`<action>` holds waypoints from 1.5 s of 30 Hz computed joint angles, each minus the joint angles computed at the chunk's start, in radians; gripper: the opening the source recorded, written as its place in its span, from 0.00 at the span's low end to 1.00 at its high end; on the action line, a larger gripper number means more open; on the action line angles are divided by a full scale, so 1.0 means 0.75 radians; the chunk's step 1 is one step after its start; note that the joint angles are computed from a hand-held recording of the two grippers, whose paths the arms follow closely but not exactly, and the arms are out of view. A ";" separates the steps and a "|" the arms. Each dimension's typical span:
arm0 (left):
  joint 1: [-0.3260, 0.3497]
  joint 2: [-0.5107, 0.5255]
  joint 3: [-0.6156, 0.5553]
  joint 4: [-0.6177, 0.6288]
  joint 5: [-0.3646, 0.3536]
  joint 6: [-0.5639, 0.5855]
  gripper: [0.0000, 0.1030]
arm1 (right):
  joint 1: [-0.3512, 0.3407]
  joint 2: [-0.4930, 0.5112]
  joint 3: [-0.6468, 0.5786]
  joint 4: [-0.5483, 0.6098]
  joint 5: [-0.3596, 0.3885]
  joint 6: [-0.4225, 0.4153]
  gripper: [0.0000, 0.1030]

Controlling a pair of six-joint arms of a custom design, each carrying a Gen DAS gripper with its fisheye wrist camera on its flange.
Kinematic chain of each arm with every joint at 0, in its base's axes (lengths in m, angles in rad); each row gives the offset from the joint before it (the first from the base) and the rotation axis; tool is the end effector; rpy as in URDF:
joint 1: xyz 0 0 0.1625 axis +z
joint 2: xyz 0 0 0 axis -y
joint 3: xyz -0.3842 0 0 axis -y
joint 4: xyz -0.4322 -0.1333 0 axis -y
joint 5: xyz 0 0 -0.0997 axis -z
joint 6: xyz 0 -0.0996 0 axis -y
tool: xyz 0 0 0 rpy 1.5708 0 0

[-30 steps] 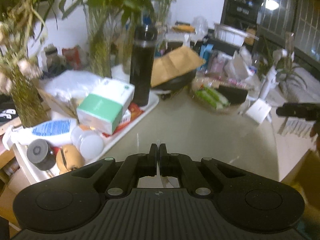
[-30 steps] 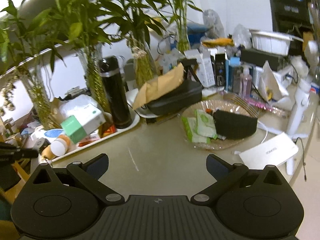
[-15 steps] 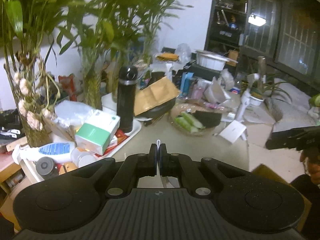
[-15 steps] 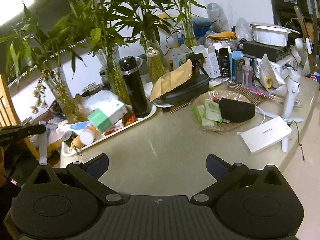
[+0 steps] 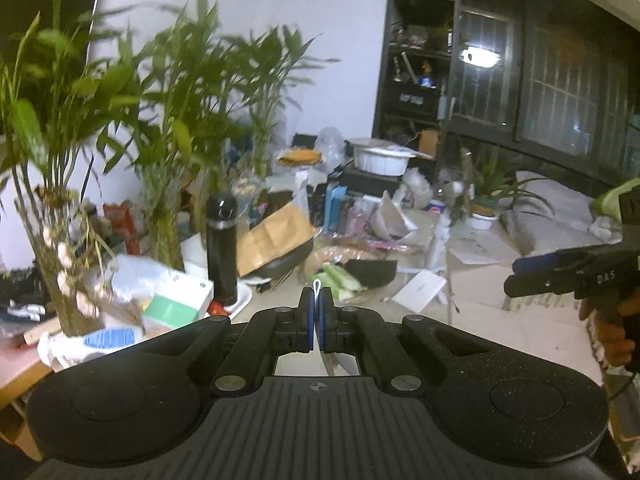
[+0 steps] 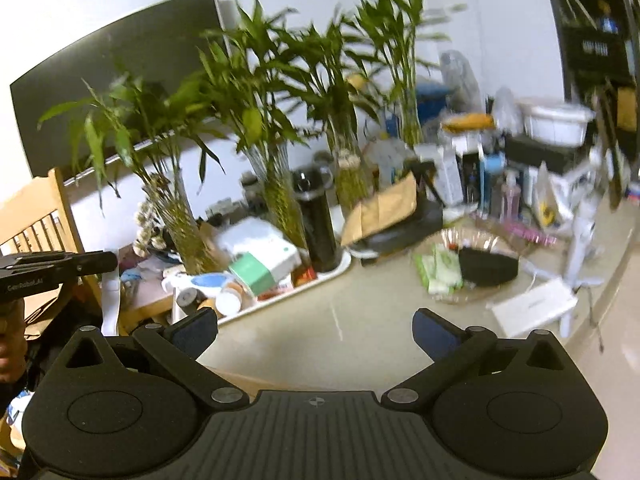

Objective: Organize soft objects
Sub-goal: 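Move both grippers back over the cardboard box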

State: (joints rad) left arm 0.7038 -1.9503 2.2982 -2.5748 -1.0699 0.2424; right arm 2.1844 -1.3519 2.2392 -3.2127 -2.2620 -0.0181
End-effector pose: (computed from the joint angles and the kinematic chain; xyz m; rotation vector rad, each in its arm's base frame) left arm -0.1849 -0.3945 0.3636 1.2081 2.3910 -1.0741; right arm 0.3344 -0.3535 0.2148 0.4280 -2.4333 1.1850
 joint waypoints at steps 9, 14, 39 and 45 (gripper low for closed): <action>-0.115 -0.095 0.033 0.101 0.011 -0.056 0.02 | 0.103 -0.067 0.021 0.096 -0.118 0.065 1.00; -0.147 -0.137 0.058 0.193 0.001 -0.096 0.02 | 0.129 -0.097 0.062 0.127 -0.145 0.112 1.00; -0.109 -0.257 0.180 0.376 0.001 -0.224 0.69 | 0.117 -0.131 0.177 0.189 -0.143 0.235 1.00; -0.138 -0.344 0.182 0.481 0.127 -0.330 0.70 | 0.111 -0.096 0.170 0.210 -0.129 0.234 1.00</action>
State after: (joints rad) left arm 0.6007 -2.2083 2.4345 -2.2139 -0.9743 -0.0053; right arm 2.2677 -1.4238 2.3668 -3.0554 -2.3588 0.1577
